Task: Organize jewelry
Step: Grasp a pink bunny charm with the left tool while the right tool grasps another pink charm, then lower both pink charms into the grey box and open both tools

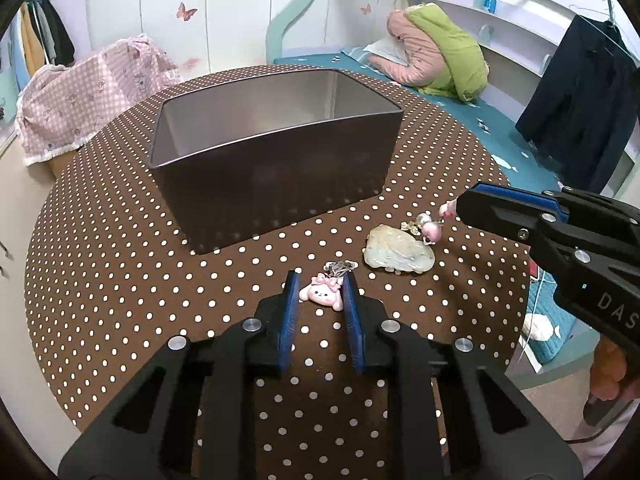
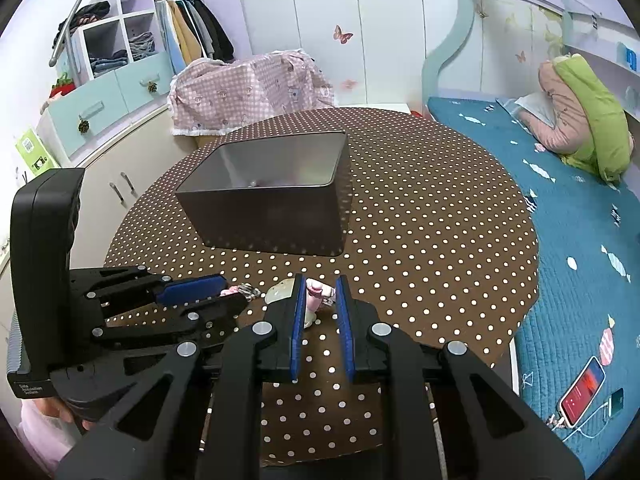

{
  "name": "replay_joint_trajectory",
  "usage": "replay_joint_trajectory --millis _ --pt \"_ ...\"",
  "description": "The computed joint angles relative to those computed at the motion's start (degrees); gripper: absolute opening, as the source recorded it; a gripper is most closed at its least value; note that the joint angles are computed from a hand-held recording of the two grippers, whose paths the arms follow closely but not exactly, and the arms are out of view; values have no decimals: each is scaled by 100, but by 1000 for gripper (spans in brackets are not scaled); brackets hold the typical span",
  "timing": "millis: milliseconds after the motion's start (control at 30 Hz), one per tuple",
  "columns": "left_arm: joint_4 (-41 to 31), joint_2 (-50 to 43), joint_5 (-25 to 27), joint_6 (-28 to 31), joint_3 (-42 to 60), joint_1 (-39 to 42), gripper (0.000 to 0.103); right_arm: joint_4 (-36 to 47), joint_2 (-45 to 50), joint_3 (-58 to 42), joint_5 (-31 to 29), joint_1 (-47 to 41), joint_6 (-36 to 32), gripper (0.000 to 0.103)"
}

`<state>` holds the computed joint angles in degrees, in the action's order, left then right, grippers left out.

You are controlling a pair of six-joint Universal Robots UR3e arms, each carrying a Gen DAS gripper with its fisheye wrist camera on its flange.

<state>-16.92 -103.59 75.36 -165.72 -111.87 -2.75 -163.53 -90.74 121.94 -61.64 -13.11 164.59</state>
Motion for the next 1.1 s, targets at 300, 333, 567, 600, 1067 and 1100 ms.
replay_joint_trajectory --millis 300,333,567,600,1067,1100 --pt "-50 313 -11 22 -139 120 16 80 -66 -68 86 -25 -36 14" --pt "-47 337 -42 39 -156 141 16 83 -69 -73 99 -40 -46 14" --pt "-194 590 -109 22 -190 253 16 154 -127 -160 91 -60 23 14" --pt "-225 625 -136 29 -175 277 16 179 -133 -194 80 -49 29 14" --pt "-901 694 -244 -131 805 398 16 709 282 -1379 33 224 126 14" --pt "-955 652 -239 -164 919 399 16 751 336 -1488 27 244 128 14"
